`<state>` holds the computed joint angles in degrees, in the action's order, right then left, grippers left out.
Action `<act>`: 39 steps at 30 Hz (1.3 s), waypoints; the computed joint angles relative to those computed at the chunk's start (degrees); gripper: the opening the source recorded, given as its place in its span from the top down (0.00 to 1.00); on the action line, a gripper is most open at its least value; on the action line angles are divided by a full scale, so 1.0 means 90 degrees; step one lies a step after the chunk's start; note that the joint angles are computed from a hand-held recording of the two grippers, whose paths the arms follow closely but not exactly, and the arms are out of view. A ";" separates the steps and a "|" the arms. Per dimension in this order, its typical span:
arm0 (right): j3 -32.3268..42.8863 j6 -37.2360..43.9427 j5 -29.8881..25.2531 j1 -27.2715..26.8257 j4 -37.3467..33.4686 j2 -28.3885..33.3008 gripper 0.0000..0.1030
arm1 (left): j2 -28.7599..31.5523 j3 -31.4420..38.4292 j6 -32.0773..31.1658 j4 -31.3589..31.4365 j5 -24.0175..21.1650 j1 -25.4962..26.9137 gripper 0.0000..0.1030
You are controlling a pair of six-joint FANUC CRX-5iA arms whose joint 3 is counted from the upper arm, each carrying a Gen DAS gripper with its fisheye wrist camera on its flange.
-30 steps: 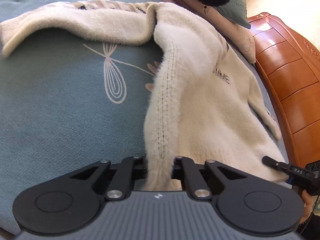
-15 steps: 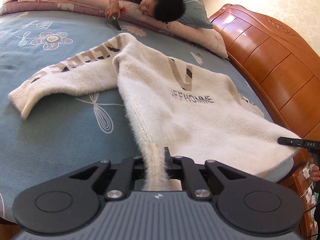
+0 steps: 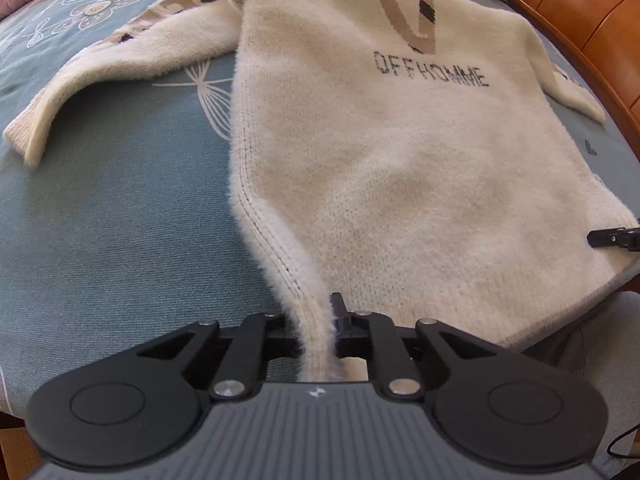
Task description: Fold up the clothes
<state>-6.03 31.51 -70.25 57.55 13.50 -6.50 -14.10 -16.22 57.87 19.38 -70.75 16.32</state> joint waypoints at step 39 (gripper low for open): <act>-0.1177 -0.2863 0.1747 0.0745 0.3032 0.0551 0.22 | -0.0443 -0.0882 -0.0269 0.0595 0.1360 -0.0703 0.22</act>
<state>-16.63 5.74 -54.52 64.26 40.79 -1.54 -18.09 -24.16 55.45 24.73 -58.51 10.00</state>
